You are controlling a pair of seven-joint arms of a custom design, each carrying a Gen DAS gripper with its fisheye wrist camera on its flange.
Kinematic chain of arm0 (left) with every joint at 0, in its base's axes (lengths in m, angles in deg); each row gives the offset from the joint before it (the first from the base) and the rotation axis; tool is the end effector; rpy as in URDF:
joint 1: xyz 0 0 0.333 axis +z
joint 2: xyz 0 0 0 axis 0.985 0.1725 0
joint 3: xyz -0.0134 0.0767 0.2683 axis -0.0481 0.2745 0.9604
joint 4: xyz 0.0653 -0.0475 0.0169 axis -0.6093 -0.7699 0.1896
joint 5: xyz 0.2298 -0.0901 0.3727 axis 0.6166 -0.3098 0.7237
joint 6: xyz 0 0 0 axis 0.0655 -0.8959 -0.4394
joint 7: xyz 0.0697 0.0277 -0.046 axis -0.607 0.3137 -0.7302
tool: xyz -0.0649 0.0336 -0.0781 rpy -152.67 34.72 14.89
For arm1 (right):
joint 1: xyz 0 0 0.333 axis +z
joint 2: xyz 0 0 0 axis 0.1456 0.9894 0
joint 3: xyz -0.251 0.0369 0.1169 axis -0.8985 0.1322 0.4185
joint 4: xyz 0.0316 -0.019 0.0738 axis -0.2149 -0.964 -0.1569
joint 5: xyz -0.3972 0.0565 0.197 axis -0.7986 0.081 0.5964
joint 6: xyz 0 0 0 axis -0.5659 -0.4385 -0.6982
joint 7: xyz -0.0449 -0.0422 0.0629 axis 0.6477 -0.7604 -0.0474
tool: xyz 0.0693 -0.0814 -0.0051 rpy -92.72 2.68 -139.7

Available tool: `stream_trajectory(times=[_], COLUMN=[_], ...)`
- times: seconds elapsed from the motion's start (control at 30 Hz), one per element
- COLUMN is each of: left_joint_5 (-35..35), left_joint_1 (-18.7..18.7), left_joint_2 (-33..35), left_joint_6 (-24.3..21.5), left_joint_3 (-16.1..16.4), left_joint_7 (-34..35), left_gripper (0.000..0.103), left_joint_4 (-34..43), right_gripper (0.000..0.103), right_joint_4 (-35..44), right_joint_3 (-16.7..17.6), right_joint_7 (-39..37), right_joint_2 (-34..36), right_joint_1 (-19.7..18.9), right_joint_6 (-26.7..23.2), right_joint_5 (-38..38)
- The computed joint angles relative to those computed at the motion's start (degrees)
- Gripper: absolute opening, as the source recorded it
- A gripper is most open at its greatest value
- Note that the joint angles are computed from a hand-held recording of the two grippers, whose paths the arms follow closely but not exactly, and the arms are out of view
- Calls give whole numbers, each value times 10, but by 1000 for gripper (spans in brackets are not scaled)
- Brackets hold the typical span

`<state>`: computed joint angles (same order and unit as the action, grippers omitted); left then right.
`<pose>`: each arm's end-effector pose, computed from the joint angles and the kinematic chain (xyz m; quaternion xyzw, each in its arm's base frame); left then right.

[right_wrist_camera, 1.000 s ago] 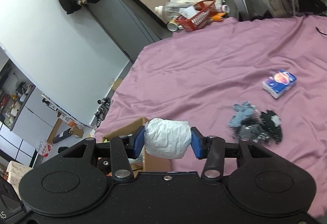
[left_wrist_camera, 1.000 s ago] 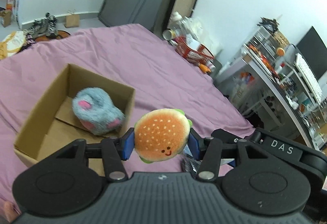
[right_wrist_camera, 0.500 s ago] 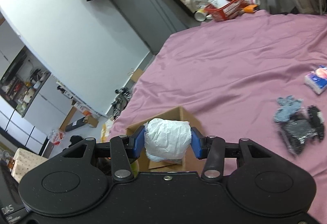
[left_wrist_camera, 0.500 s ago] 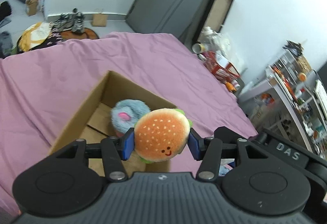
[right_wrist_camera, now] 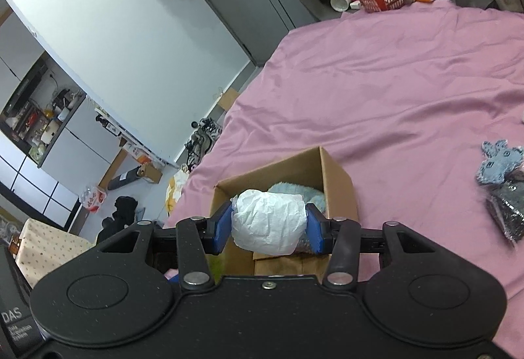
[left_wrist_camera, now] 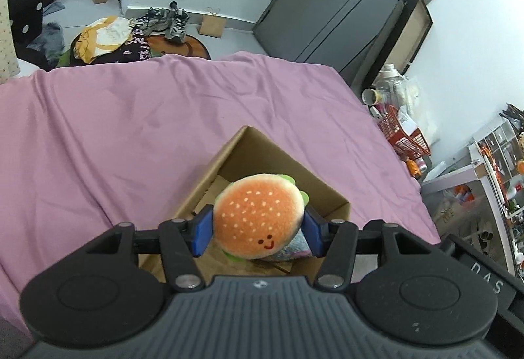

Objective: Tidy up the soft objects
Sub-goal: 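Open the left gripper over the box while the right releases the white item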

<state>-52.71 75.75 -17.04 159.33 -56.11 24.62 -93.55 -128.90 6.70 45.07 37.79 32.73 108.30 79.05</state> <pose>0.4657 -0.1506 0.4817 -0.8308 0.4031 -0.3628 0.1250 0.4906 0.1624 0.5048 -0.6001 0.6755 -0.0502 0.4255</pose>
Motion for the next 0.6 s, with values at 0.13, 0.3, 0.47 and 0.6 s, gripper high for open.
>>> stream_trajectory(times=[0.13, 0.3, 0.47, 0.6], left_joint_5=[-9, 7, 18, 30], left_joint_1=[5, 29, 22, 24], left_joint_2=[-5, -20, -19, -20], left_joint_6=[10, 6, -6, -24], left_joint_3=[0, -22, -17, -20], left_joint_7=[-21, -64, -67, -68], left_gripper=[65, 67, 67, 67], left_joint_4=[-7, -12, -6, 1], right_gripper=[46, 49, 62, 72], right_joint_4=[0, 2, -4, -23], right_joint_3=[1, 5, 10, 13], right_joint_7=[2, 12, 42, 61], right_joint_2=[-2, 0, -10, -35], right_joint_1=[-1, -4, -20, -37], right_joint_6=[-4, -7, -10, -4], right_joint_5=[1, -2, -16, -35])
